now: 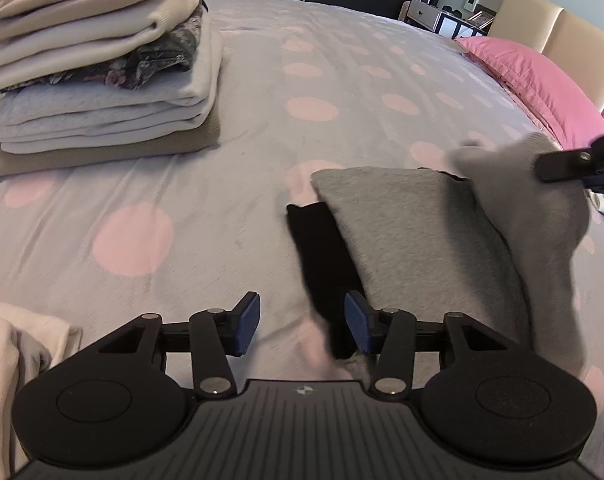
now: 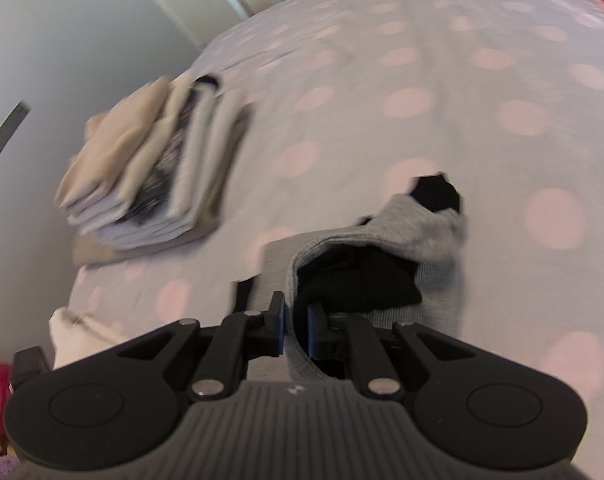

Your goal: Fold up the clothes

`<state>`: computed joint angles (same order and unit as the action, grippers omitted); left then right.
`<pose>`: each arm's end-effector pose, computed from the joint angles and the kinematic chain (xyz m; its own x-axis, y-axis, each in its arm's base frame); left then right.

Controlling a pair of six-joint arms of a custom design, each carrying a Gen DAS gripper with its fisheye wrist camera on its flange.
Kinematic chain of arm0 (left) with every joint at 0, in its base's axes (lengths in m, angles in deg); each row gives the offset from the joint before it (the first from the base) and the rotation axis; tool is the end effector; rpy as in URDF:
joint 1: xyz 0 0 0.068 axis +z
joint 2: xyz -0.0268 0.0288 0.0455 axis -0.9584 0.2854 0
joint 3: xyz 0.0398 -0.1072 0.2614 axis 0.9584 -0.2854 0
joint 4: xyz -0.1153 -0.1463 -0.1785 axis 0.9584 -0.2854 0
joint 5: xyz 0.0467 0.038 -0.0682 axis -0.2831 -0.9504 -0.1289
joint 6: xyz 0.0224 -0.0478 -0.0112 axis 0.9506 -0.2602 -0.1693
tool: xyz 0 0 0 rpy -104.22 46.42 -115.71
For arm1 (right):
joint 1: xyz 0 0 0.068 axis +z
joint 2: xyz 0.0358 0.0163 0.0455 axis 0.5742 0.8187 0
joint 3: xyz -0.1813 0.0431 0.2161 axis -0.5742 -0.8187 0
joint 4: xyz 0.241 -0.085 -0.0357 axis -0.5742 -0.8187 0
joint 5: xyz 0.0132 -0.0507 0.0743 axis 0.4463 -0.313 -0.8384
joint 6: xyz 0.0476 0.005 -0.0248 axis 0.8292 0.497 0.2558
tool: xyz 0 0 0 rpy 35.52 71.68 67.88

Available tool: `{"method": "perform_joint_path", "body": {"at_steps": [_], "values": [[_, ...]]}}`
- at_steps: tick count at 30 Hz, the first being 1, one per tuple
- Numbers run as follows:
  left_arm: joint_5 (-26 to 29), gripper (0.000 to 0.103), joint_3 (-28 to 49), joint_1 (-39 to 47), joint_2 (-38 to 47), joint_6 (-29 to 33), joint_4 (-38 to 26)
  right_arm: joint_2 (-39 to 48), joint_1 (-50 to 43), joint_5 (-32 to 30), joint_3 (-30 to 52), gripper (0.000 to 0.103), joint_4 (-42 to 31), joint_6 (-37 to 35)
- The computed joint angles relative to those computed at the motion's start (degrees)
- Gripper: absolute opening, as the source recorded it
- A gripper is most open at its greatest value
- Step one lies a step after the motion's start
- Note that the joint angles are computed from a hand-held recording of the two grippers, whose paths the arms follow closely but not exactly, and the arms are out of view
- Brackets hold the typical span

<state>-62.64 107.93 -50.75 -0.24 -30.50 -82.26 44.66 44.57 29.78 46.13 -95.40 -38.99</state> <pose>0.1983 0.0711 0.1754 -0.7957 -0.1653 -0.5827 -0.0874 0.9833 -0.1596 0.3384 0.0760 0.2686 -0.8735 -0.1202 -0.4718 -0.3691 0.7954 0.4807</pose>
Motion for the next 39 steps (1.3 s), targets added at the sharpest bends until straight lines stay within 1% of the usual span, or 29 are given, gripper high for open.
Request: {"method": "perform_joint_path", "body": {"at_steps": [6,9,12,14,15,16,20,21,22,23,26,27,29,30,31,33,34,35,36,38,39], "values": [[2.22,0.045,-0.2,2.74,0.69,1.29,-0.44,3.86,10.97,4.03,-2.14,0.012,5.55,4.55],[2.58,0.045,-0.43,3.64,0.69,2.01,-0.6,6.71,14.42,6.25,-2.74,0.012,7.9,5.83],[2.79,0.045,-0.52,4.36,1.15,2.71,-0.68,8.35,15.97,7.88,-2.76,0.013,8.6,5.55],[2.73,0.045,-0.39,4.41,1.26,3.13,-0.99,9.51,16.98,8.96,-2.68,0.017,9.01,5.38],[2.41,0.045,-0.19,4.2,1.02,3.24,-1.54,9.98,17.43,9.44,-2.6,0.023,9.13,5.23],[2.07,0.045,0.01,3.97,0.79,3.34,-2.06,9.51,17.52,9.51,-2.46,0.028,8.72,4.62],[0.51,0.045,1.32,3.03,-0.33,3.21,-5.2,5.95,17.07,10.47,-2.72,0.037,7.34,1.29],[0.13,0.045,1.73,2.85,-0.73,3.05,-6.23,4.56,16.53,10.9,-3.05,0.048,7.08,0.17],[-0.09,0.045,2.04,2.65,-1.38,2.86,-7.23,3.2,15.97,11.29,-3.34,0.056,6.8,-0.97],[-0.19,0.045,2.25,2.48,-2.22,2.67,-8.28,1.84,15.33,11.6,-3.63,0.057,6.53,-2.12],[-0.46,0.045,2.62,2.09,-4.85,2.39,-11.17,-2.64,11.8,11.74,-6.43,0.057,6.63,-5.11],[-0.71,0.045,2.65,1.88,-5.72,2.49,-12.04,-4.05,10.46,12.09,-7.72,0.054,7.02,-5.6],[-1.4,0.045,2.84,1.37,-7.17,2.55,-13.79,-5.84,7.48,13.96,-10.7,0.04,7.89,-4.76],[-1.81,0.045,2.98,1.09,-7.86,2.51,-14.69,-6.5,5.9,14.66,-12.05,0.031,8.29,-4.38],[-2.15,0.045,3.11,0.96,-8.63,2.69,-15.71,-6.22,3.98,13.51,-13.15,0.03,8.53,-3.78],[-2.79,0.045,3.4,0.73,-10.17,3.07,-17.76,-5.91,0.39,8.26,-15.7,0.032,9.04,-2.55],[-2.72,0.045,3.56,0.86,-10.93,3.44,-18.85,-5.58,-1.45,5.66,-16.81,0.04,9.18,-2.08],[-2.65,0.045,3.73,1.0,-11.69,3.81,-19.92,-5.29,-3.1,3.39,-17.96,0.045,9.46,-1.79],[-2.67,0.045,3.8,1.07,-12.49,4.08,-20.87,-6.21,-3.03,3.44,-20.06,0.046,11.47,-2.03],[-2.9,0.045,3.58,1.26,-14.16,3.99,-22.12,-6.72,-2.06,2.63,-22.31,0.04,13.44,-2.43],[-2.98,0.045,3.48,1.36,-14.93,3.94,-22.72,-6.98,-1.55,2.2,-23.38,0.029,14.38,-2.56]]}}
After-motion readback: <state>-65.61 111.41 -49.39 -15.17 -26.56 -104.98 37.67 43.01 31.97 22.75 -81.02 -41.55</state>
